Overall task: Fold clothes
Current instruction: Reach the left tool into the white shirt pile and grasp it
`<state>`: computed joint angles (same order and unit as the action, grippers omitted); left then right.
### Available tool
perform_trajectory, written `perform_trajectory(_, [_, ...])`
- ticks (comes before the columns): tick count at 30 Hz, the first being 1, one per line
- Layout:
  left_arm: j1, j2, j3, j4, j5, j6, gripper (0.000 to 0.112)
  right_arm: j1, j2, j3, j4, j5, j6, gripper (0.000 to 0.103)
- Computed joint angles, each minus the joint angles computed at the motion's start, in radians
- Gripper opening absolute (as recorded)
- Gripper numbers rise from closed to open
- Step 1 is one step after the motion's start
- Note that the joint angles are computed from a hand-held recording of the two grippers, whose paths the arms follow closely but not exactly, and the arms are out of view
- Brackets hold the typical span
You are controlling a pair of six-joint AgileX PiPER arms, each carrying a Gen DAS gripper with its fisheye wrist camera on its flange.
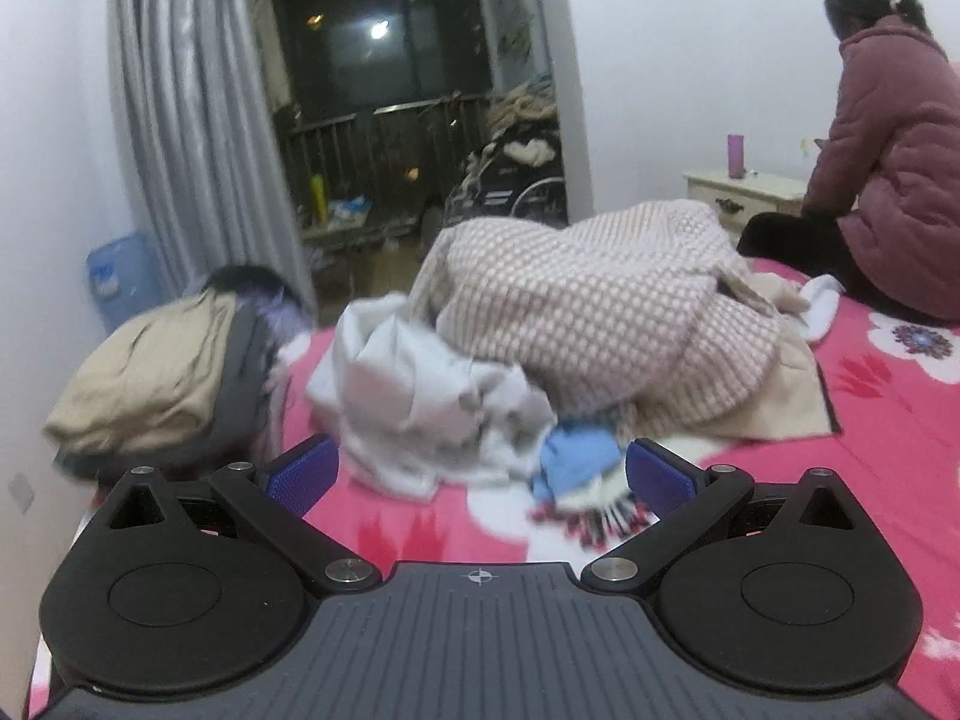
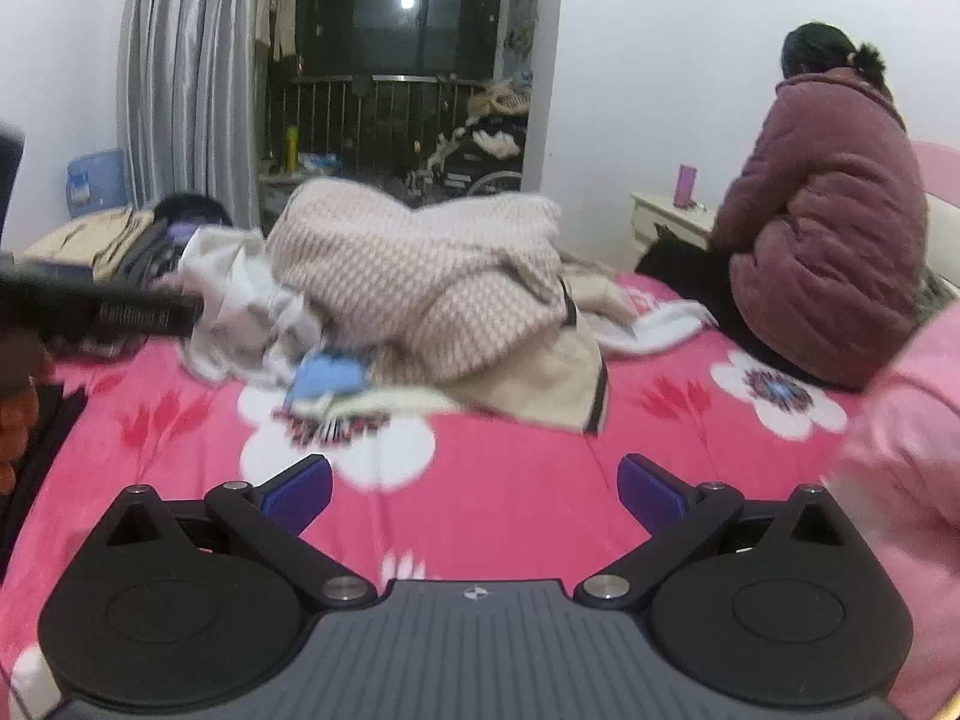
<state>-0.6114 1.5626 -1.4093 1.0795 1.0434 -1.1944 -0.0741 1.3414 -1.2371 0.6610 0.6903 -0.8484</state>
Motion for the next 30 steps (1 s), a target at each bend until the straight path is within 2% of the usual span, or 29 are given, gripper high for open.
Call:
perform_trajectory(5, [0.167, 0.044, 0.063, 0.01, -0.194, -0.01, 0.103, 0.039, 0.208, -0.149, 0.123, -0.007, -0.063, 0.098])
perform_trajectory(6, [0.204, 0.056, 0.062, 0.012, -0.226, -0.019, 0.103, 0.056, 0.252, -0.182, 0.133, 0.001, -0.06, 0.093])
perform_trajectory(7, [0.241, 0.071, 0.057, 0.014, -0.257, -0.028, 0.103, 0.076, 0.292, -0.211, 0.137, 0.004, -0.052, 0.083])
perform_trajectory(10, [0.35, 0.134, -0.003, 0.028, -0.327, -0.057, 0.103, 0.146, 0.423, -0.321, 0.122, 0.01, 0.001, 0.066])
perform_trajectory(13, [0.45, 0.258, -0.15, -0.035, -0.361, 0.028, 0.103, 0.208, 0.537, -0.416, 0.145, -0.003, 0.042, 0.06])
perform_trajectory(15, [0.505, 0.365, -0.297, -0.142, -0.342, 0.161, 0.103, 0.253, 0.625, -0.513, 0.135, -0.005, 0.094, 0.056])
perform_trajectory(17, [0.554, 0.47, -0.444, -0.258, -0.312, 0.273, 0.102, 0.291, 0.722, -0.632, 0.093, 0.011, 0.186, 0.056])
perform_trajectory(19, [0.586, 0.551, -0.556, -0.35, -0.268, 0.34, 0.09, 0.321, 0.798, -0.733, 0.039, 0.032, 0.293, 0.055])
perform_trajectory(20, [0.598, 0.584, -0.602, -0.392, -0.241, 0.366, 0.064, 0.331, 0.825, -0.769, 0.018, 0.041, 0.339, 0.055])
perform_trajectory(21, [0.608, 0.605, -0.636, -0.437, -0.212, 0.389, 0.031, 0.334, 0.832, -0.773, 0.02, 0.04, 0.358, 0.055])
perform_trajectory(23, [0.624, 0.6, -0.638, -0.529, -0.186, 0.414, 0.011, 0.331, 0.817, -0.732, 0.045, 0.027, 0.348, 0.054])
perform_trajectory(25, [0.623, 0.522, -0.514, -0.537, -0.255, 0.39, 0.004, 0.324, 0.795, -0.689, 0.049, 0.016, 0.337, 0.054])
perform_trajectory(27, [0.601, 0.408, -0.355, -0.503, -0.339, 0.368, 0.002, 0.315, 0.774, -0.651, 0.049, 0.006, 0.327, 0.055])
perform_trajectory(30, [0.567, 0.231, -0.152, -0.55, -0.455, 0.428, 0.002, 0.285, 0.741, -0.604, 0.077, 0.004, 0.312, 0.055])
